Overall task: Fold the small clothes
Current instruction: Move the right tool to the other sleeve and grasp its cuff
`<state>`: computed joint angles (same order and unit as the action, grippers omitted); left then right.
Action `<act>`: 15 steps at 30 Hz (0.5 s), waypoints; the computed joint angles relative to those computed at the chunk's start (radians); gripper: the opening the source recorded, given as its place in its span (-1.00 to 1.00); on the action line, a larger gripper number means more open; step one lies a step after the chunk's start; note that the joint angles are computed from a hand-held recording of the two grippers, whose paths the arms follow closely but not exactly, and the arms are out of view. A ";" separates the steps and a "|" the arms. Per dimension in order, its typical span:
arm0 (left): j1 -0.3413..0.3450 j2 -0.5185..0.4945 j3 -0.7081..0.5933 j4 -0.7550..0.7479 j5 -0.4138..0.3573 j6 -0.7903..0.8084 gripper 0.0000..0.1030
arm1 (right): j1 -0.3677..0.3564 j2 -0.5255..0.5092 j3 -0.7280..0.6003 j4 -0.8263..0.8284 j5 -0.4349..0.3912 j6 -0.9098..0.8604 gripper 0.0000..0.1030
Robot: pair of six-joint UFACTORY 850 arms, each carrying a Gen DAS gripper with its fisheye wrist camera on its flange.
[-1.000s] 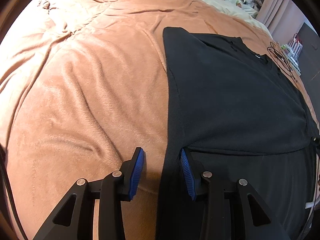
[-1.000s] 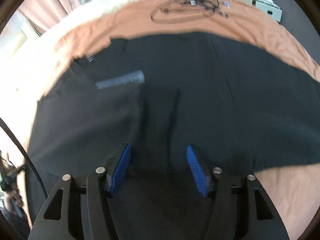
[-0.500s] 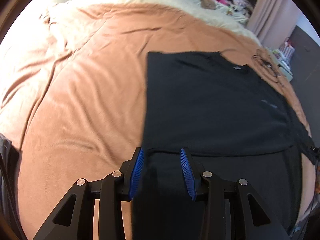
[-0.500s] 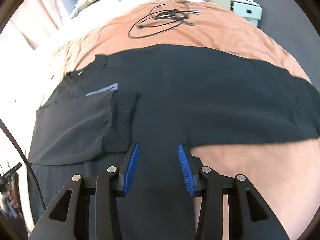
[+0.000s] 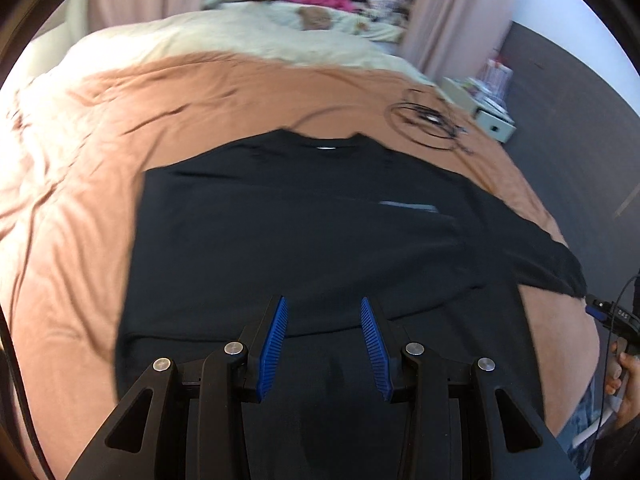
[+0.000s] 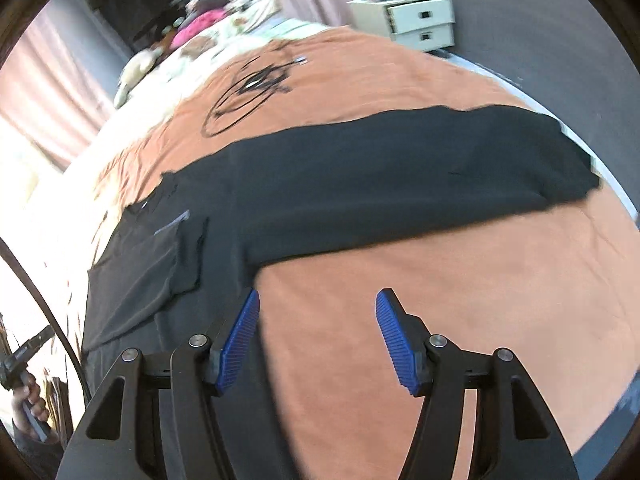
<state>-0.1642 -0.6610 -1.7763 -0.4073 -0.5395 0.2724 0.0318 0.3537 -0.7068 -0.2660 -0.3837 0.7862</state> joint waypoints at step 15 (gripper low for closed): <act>-0.194 -0.180 -0.277 -0.030 -0.109 0.001 -0.21 | -0.215 0.183 0.141 0.241 0.012 -0.202 -0.22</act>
<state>-0.3582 -0.8414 -2.0529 -0.4370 -0.6489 0.2735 -0.1836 0.5370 -0.5659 -0.0247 -0.3715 0.5845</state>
